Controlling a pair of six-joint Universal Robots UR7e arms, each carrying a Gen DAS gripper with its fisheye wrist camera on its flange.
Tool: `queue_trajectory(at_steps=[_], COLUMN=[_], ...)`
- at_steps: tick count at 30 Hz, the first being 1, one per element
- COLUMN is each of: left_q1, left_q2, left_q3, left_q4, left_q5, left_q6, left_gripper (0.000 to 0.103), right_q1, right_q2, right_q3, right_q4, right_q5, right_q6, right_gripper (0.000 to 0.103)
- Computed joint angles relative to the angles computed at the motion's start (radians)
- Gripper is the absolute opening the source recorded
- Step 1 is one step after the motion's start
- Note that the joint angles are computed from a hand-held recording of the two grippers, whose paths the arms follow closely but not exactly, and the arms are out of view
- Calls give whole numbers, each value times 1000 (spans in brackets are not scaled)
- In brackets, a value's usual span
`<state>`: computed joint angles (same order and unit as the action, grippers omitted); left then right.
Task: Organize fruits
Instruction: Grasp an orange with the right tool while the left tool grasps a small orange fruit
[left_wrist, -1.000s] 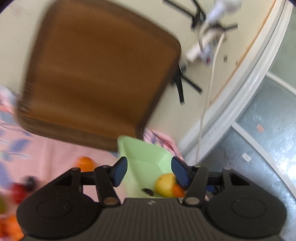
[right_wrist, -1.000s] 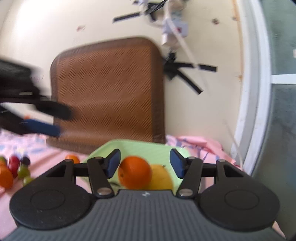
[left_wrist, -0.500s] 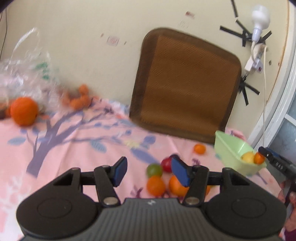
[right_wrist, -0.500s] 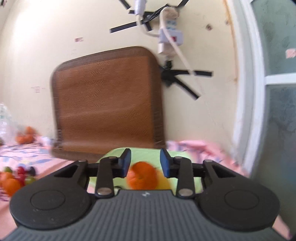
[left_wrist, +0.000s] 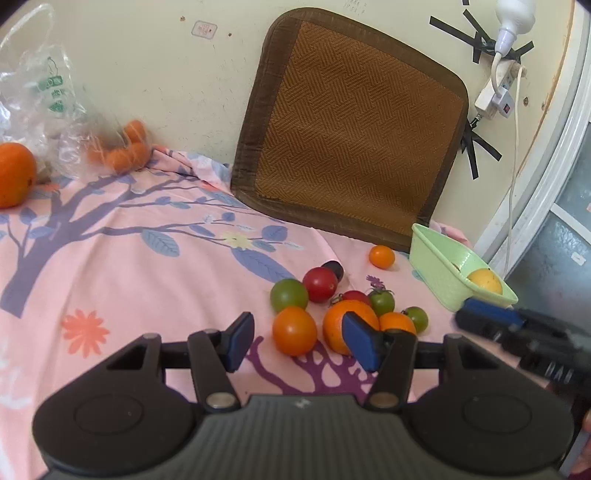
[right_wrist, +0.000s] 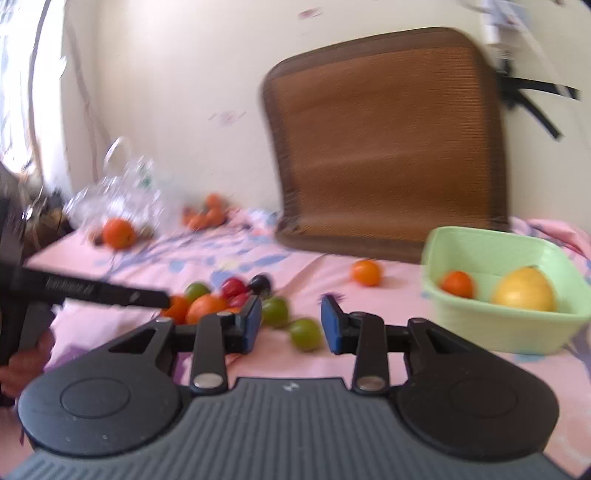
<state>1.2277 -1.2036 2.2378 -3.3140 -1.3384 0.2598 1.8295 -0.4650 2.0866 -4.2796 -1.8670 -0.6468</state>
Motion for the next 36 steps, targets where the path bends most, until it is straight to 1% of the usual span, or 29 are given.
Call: queue_trajectory(at_steps=[4,5,6,10,11,12,13,14,17,19,21,23,25,28,31,33,36], left_q1=[7,8,11,20,22,25,27,26,14,5,-3,-19,-45,-83,-115,-134,-161], left_q2=[6,8,9,14,15,15,15,15,5,-18,-44,-62,-62,-35,9,39,92], left_q3=[-2,-4,-7,-16,-19,-22,-24,-22,-7,15,43,68,88,94,72,46,-15], left_q4=[15,21,27,33,36,39,41,37,41,63,85,114,132,147,182,195,186], left_q5=[-7,-9,-13,-26,-28,-32,-37,-35,-25,-42,-79,-110,-119,-124,-113,-116,-137], left_q6=[9,8,5,-15,-20,-23,-24,-23,-1,2,8,21,37,50,50,42,-2], left_gripper=[45,44,42,35,31,30,30,30,29,29,29,29,29,29,29,29,29], right_q1=[24,27,30,32,30,28,28,30,36,42,43,44,41,28,11,0,-21], right_q2=[18,21,27,39,41,42,37,35,38,38,36,38,40,38,33,24,1], right_q3=[-42,-53,-65,-101,-107,-111,-112,-113,-103,-82,-52,-16,16,62,101,118,131], right_q4=[111,131,145,201,215,233,260,266,251,223,181,121,62,-19,-96,-149,-238], right_q5=[-10,-16,-26,-59,-62,-66,-75,-78,-89,-96,-99,-107,-113,-122,-125,-128,-127], right_q6=[-1,-7,-14,1,6,9,13,10,-4,-19,-26,-29,-20,17,39,37,7], right_gripper=[43,48,50,50,50,49,42,38,37,37,37,37,37,37,37,37,37])
